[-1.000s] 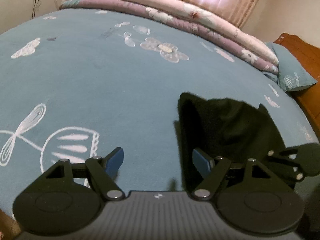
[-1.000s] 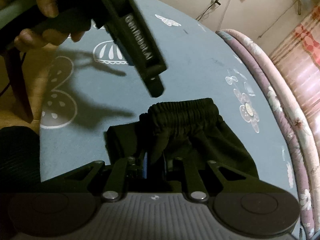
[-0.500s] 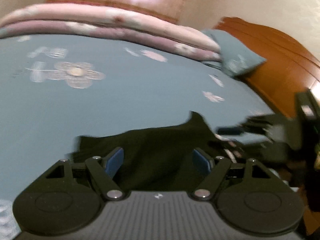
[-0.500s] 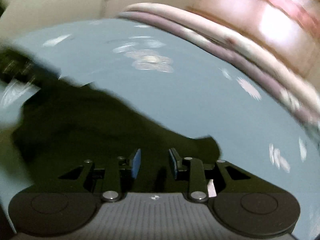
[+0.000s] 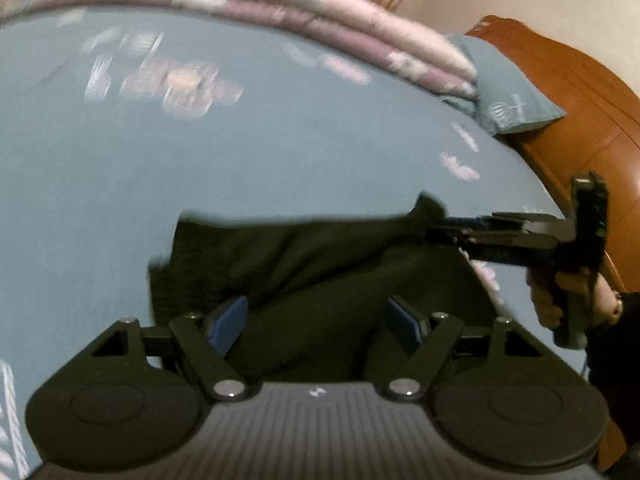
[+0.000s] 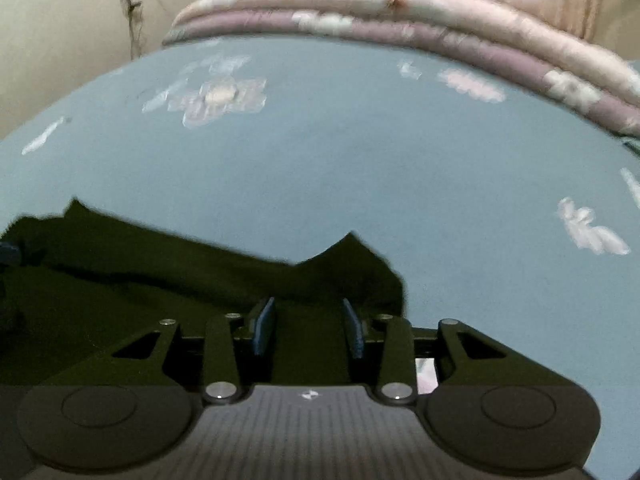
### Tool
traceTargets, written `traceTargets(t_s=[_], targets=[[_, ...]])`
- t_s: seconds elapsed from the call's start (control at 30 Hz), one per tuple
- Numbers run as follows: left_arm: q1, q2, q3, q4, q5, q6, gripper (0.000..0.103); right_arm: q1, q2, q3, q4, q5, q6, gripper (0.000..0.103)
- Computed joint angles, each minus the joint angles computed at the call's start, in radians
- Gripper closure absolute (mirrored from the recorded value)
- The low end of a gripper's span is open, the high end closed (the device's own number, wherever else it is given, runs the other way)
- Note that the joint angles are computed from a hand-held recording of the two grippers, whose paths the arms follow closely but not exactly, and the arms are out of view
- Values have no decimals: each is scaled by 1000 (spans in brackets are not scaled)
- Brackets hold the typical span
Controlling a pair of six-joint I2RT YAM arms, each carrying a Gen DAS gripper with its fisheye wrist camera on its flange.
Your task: Fold clothes
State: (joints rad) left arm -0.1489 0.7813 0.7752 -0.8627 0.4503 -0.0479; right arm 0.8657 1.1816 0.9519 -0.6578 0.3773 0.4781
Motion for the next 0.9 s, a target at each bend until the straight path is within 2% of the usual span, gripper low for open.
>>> traceTargets(t_s=[0.07, 0.13, 0.23, 0.37, 0.4, 0.43, 0.5, 0.57, 0.6, 0.7, 0.77, 0.83, 0.9], targets=[[-75, 5, 18, 54, -40, -31, 21, 81, -82, -15, -19, 13, 26, 56], [-135, 72, 29, 122, -30, -73, 21, 179, -136, -32, -50, 23, 50, 52], [-205, 198, 25, 225, -81, -119, 21, 367, -136, -51, -96, 114, 88, 52], [-205, 353, 17, 340, -155, -178, 21, 511, -154, -123, -140, 131, 255, 49], [-186, 359, 17, 349, -133, -191, 21, 536, -180, -152, -140, 134, 302, 43], [-166, 363, 16, 358, -108, -205, 21, 564, -200, -171, -155, 144, 345, 43], [-176, 340, 31, 323, -123, -212, 21, 624, -222, -175, -206, 177, 419, 43], [-218, 271, 43, 264, -174, -213, 21, 647, -242, -168, -243, 188, 463, 43], [-245, 215, 32, 242, -168, -207, 21, 655, -253, -165, -260, 193, 483, 43], [-351, 92, 8, 188, -172, -200, 20, 653, -250, -136, -303, 218, 491, 43], [-466, 28, -13, 149, -223, -204, 20, 674, -237, -121, -319, 238, 519, 43], [-587, -4, -33, 98, -319, -225, 20, 657, -239, -125, -301, 235, 508, 42], [-646, -4, -52, 52, -381, -249, 20, 680, -238, -116, -319, 254, 531, 42]])
